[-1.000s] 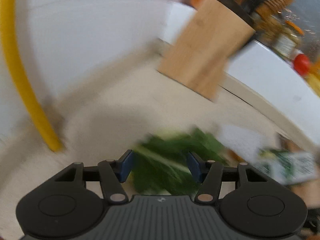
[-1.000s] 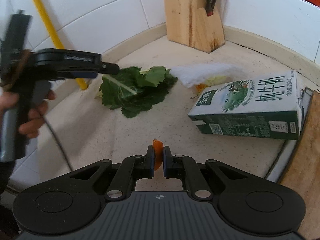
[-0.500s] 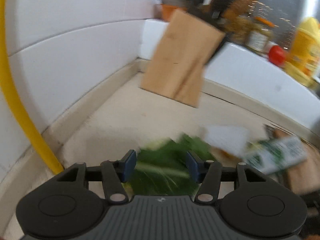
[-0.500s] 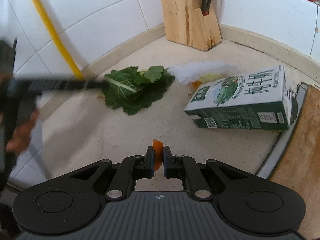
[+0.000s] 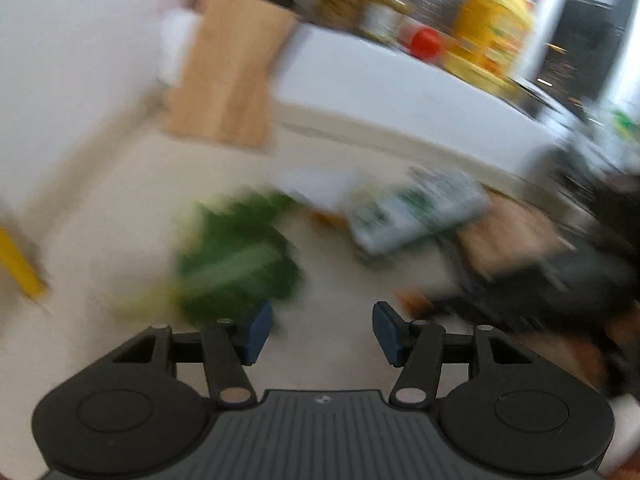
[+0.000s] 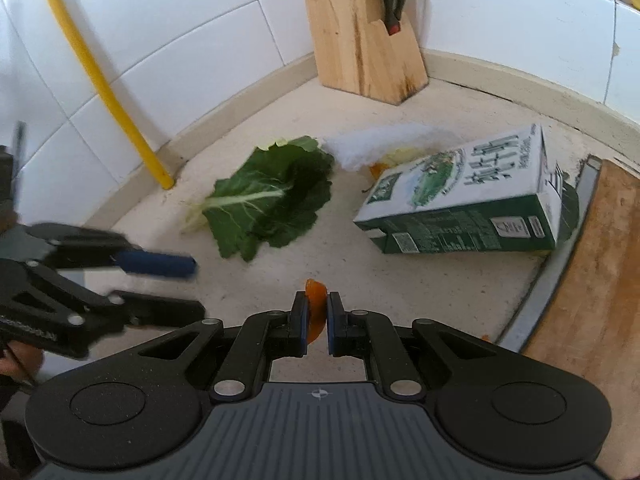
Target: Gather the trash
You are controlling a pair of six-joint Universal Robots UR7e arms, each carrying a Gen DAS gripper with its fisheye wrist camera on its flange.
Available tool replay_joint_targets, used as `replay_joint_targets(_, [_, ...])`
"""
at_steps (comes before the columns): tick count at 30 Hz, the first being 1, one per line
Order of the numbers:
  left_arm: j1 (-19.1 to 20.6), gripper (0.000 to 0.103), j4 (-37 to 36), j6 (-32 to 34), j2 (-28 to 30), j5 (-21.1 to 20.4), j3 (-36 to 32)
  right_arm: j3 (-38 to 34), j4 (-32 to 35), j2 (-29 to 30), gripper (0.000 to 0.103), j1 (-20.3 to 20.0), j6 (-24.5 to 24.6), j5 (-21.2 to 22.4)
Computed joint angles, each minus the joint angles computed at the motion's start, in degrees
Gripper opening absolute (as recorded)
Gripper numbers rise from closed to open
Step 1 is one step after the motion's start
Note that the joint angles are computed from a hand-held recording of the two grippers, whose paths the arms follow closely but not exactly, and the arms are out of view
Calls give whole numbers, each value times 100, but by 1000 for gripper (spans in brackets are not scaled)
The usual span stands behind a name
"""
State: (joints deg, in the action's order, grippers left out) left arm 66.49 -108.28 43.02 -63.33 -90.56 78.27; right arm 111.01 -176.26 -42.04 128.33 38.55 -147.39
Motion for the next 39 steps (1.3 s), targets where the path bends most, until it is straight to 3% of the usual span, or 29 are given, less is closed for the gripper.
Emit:
replay_joint_targets(2, [-50,52,-653,-192,165,230,107,18,105,-9,13,-6,136,-14])
replay_joint_targets(6, [-200,50,-992,-81,517,866,179,18,213,-6,13,-15,206,28])
replay_joint_targets(8, [-223,50,-268,10,569,899,39,26,209,-13,13,-3,197,17])
replay_joint_targets(12, [-105,49,1508,388,387,346,-373,79,41,-27,13,28,216,1])
replay_joint_targets(13, [-87,49,1661,484,311,266,-379,103,-18,-35,13,36,216,1])
replay_joint_targets(15, [-85,49,1468,602,127,243,-230,150,-75,-65,13,43,247,5])
replay_joint_targets(18, [-73,50,604,415,89,165,-110,208,-81,-111,13,39,328,2])
replay_joint_targets(22, [-125,50,-648,-127,432,555,-94,201,70,-128,13,15,458,-10])
replay_joint_targets(25, [-77,50,-866,21,595,994,-311,170,155,-140,13,33,466,-22])
replay_joint_targets(31, [-40,50,-926,1365,690,1899,-370,165,-210,-92,13,32,174,41])
replay_joint_targets(33, [-34,51,-975,1603,779,2007,-382,137,-214,-69,13,-15,154,106])
replay_joint_targets(39, [-55,52,-908,1589,1033,1740,-570,4,150,-41,13,-83,180,269])
